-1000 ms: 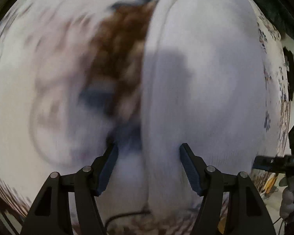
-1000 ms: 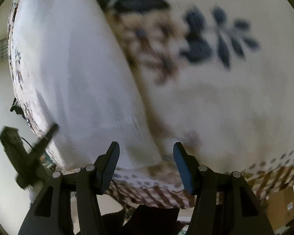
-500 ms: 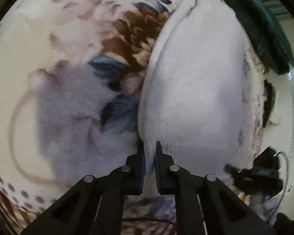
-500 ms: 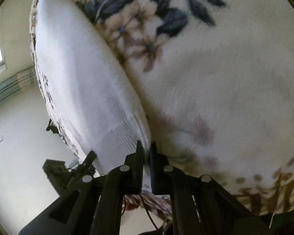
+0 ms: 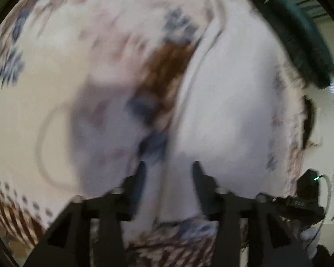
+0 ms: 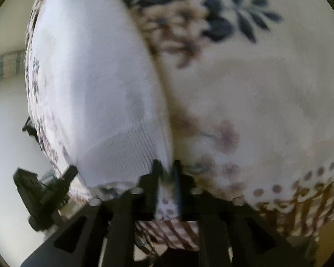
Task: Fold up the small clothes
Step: 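Smooth the folded sweater strip with both tools, pinching its hem edge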
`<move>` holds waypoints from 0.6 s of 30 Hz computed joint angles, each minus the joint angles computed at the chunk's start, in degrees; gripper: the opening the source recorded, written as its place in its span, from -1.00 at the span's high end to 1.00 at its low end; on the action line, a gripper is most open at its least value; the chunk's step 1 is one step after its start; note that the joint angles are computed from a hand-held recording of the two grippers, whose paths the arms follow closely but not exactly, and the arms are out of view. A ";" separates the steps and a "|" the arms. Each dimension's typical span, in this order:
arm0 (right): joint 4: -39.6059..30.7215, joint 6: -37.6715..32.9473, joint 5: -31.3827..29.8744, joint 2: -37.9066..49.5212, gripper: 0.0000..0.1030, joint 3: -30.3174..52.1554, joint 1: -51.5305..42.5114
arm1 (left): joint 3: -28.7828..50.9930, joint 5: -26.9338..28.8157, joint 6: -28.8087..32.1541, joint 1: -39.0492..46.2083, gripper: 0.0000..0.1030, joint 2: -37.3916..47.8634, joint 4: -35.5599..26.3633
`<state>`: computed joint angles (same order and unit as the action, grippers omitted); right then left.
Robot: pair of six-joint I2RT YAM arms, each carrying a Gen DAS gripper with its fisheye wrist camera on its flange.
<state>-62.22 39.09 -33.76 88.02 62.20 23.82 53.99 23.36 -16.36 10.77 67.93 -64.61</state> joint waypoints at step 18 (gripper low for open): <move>5.42 5.65 13.54 16.09 0.02 18.99 -4.20 | 22.50 -4.25 4.88 -8.80 0.79 34.92 23.43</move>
<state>-56.80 44.74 -20.22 104.11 81.19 19.62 76.50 19.11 -11.48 1.96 102.85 -41.18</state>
